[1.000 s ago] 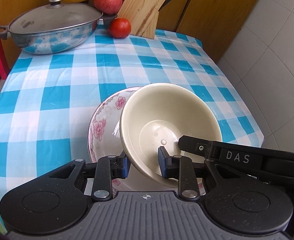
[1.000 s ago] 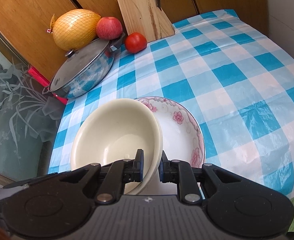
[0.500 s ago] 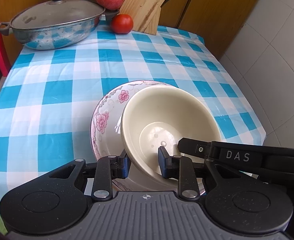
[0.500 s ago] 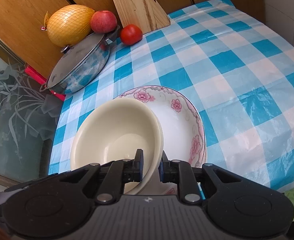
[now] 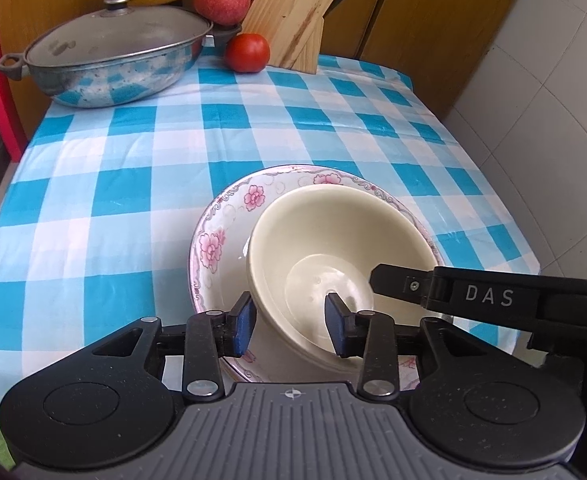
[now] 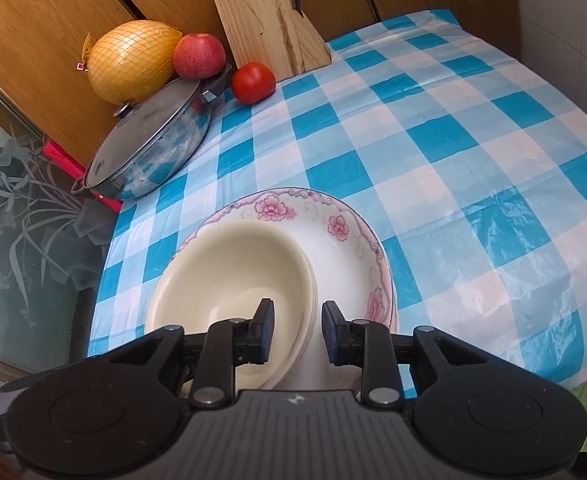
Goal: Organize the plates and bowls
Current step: 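Lower the bowl stack into the pink floral plate, then open both grippers to release the bowls on the floral plate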
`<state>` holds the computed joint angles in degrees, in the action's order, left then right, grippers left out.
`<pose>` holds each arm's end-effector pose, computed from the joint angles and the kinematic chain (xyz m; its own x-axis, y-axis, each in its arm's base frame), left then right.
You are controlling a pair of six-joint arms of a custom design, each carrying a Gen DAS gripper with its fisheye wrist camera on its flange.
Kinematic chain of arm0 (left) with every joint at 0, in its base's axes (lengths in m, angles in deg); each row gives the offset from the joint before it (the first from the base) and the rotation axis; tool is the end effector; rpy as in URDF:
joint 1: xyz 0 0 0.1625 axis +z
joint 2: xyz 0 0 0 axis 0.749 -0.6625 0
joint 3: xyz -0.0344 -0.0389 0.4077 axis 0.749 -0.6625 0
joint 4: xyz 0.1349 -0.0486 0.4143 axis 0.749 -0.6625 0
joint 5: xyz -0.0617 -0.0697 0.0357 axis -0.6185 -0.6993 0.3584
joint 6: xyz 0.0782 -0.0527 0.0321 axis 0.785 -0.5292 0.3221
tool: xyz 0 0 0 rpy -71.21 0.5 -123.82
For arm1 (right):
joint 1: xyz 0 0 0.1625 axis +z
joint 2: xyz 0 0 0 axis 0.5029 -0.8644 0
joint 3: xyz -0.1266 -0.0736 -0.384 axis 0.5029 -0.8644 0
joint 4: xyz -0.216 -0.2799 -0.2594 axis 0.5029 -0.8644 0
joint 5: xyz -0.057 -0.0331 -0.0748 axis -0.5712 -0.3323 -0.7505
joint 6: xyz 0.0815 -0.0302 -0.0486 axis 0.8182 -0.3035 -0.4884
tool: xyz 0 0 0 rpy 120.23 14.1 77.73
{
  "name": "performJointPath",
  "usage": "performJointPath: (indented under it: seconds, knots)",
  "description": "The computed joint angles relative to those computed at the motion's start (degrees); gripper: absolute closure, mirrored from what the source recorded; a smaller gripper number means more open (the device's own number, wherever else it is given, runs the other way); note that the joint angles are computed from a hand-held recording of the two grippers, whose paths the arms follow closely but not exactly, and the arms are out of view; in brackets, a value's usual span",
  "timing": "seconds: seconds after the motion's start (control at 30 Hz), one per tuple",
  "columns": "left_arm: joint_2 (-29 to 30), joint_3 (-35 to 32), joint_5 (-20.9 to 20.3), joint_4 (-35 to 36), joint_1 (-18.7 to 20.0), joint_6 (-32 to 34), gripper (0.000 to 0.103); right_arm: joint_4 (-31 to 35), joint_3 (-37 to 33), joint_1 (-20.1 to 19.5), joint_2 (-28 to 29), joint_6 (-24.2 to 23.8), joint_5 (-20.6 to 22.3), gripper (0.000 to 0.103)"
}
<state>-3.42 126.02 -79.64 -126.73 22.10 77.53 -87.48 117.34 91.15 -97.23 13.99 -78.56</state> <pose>-0.0032 -0.5627 0.3586 -0.8161 0.2338 -0.5286 0.4538 0.8255 -0.3356 0.4281 -0.5600 -0.0441 -0.9274 0.1589 0.3387 -0.0576 0.8339 -0.5489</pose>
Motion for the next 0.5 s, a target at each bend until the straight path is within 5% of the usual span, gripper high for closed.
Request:
performJointPath:
  seconds: [0.5]
  knots:
    - [-1.8,2.43,2.94,-7.89,-0.99,3.52,0.03,-3.4,0.22,1.13,0.26,-2.0,-2.6,0.076]
